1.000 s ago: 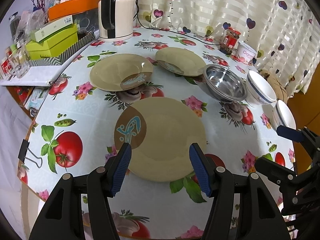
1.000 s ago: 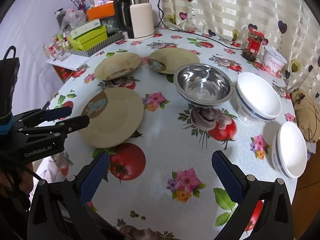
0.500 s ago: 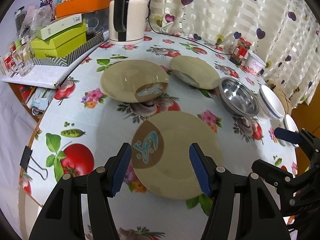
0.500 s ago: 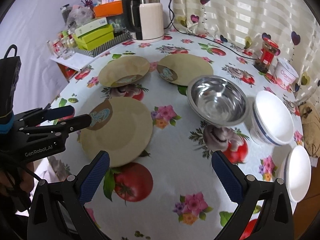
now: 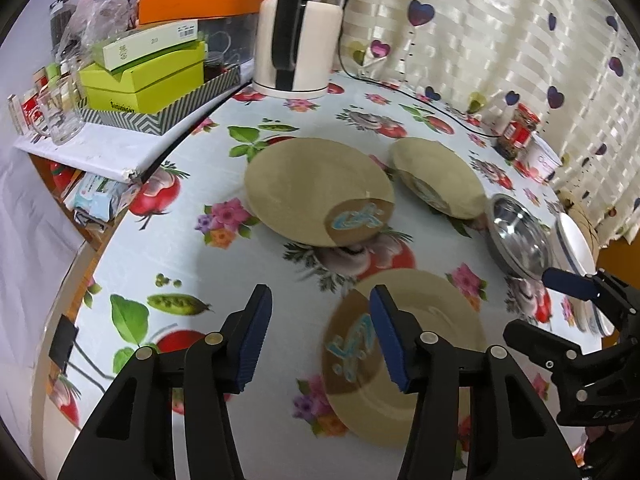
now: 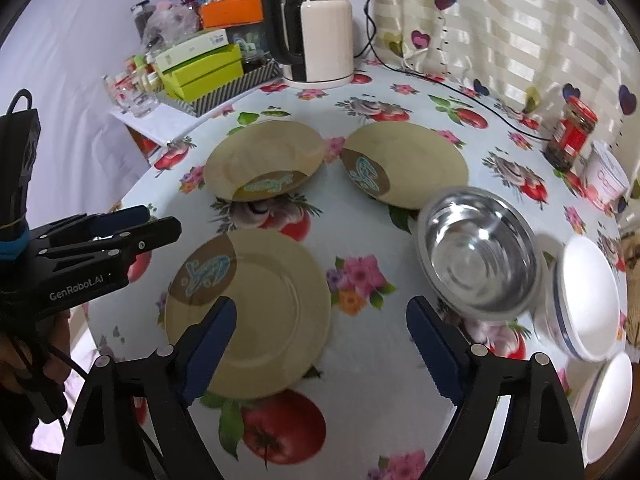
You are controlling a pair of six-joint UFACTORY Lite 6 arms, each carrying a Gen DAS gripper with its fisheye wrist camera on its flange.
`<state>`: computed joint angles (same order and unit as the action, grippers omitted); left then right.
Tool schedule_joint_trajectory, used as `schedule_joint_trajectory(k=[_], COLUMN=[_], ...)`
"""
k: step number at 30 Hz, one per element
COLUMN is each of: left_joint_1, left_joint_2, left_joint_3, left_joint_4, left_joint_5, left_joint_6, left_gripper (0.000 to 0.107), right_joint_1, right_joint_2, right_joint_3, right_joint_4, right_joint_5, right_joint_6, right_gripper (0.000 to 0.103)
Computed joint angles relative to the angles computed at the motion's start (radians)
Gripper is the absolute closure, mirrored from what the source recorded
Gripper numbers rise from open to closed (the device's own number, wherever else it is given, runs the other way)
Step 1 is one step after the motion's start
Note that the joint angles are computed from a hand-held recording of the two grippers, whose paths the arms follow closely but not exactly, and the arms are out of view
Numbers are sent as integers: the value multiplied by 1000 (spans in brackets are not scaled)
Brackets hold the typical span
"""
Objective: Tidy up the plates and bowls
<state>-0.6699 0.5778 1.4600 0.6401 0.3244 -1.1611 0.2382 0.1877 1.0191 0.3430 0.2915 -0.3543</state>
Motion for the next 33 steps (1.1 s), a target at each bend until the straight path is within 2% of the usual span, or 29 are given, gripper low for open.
schedule_joint_trajectory(k=[4,8,18,22,33], left_joint_1=[40,81,176,212,282], left_joint_2=[32,65,192,254,417], left_joint_3=[30,68,222,303,514], left_joint_4=[-54,-109,-308,-406,-736], left_joint_5=[-13,-29,-53,-46,-3], left_joint_6=[79,150,391,501,829], left_gripper=[55,55,55,59,66], right_joint_1=[13,14,9,5,-1], right_joint_2=[80,178,456,570,889], right_joint_3=[91,209,550,694,1139], right_joint_4=[2,56,96,99,39], right_joint_5=[11,48,160,214,377], right_joint_6=[-5,-56,-52,-28,87], right_gripper=[16,30,30,46,62])
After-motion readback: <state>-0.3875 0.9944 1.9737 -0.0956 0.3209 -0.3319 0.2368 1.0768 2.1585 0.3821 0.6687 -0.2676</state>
